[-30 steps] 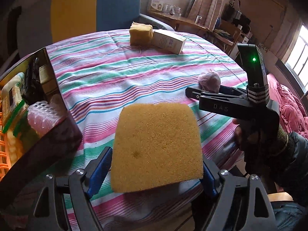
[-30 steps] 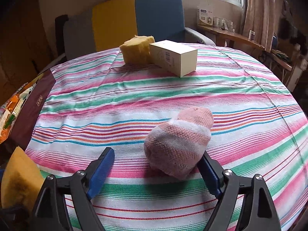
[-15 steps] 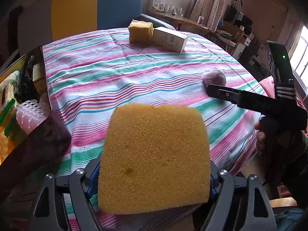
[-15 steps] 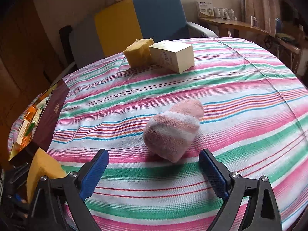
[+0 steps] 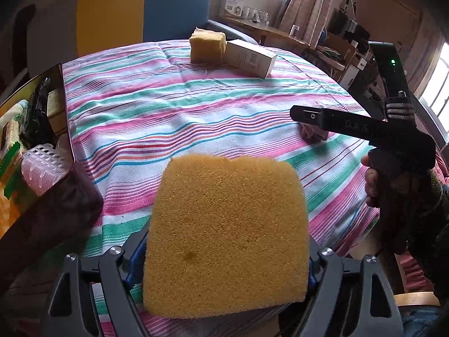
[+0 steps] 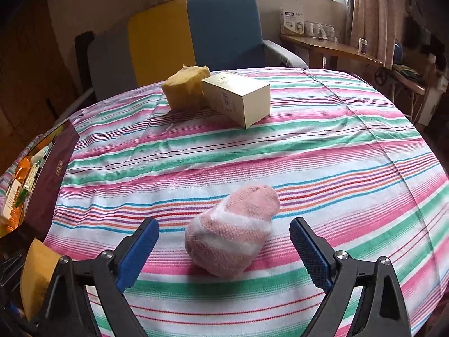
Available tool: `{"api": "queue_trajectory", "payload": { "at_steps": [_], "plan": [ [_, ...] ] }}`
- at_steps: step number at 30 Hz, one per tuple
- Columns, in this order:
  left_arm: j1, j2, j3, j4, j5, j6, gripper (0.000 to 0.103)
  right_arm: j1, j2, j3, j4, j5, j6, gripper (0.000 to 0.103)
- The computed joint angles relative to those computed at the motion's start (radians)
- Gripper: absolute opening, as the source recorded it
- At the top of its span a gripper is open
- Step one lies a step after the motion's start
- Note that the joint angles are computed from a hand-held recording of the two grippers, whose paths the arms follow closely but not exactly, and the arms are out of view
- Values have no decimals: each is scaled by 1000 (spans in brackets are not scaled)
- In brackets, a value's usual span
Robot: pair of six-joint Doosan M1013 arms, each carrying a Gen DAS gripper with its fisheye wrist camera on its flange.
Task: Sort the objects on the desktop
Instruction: 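Carry the sponge and sock toward the gold tray with both tools, then lower the sponge and sock into the gold tray and open both tools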
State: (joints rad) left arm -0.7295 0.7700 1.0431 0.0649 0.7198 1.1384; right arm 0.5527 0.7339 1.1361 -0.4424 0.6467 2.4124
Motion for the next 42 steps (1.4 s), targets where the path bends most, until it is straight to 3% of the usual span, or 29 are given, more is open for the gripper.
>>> {"api": "queue_trajectory", "payload": {
  "at_steps": [1, 3, 9, 17, 25, 33, 38, 42],
  "plan": [
    [0, 1, -1, 2, 3, 0, 84, 2, 9, -15, -1, 20, -12, 70],
    [-2, 2, -4, 9, 8, 0, 84, 5, 25, -35, -13, 61, -14, 58],
    [-7, 7, -16, 38, 30, -13, 84, 12, 22, -6, -96, 29, 39, 58],
    [-34, 28, -56, 168, 117, -62, 84, 5, 10, 19, -77, -22, 42, 61],
    [-36, 28, -54, 187, 118, -92, 84, 10, 12, 22, -107, -26, 70, 61],
    [-31, 6, -18, 190, 83, -126, 77, 31, 1, 30, -126, 8, 84, 54],
    [-23, -30, 32, 216, 39, -196, 77, 40, -7, 27, 0, -20, -39, 53],
    [-14, -84, 100, 312, -20, -328, 77, 57, 9, -18, 106, -33, -182, 53]
  ]
}}
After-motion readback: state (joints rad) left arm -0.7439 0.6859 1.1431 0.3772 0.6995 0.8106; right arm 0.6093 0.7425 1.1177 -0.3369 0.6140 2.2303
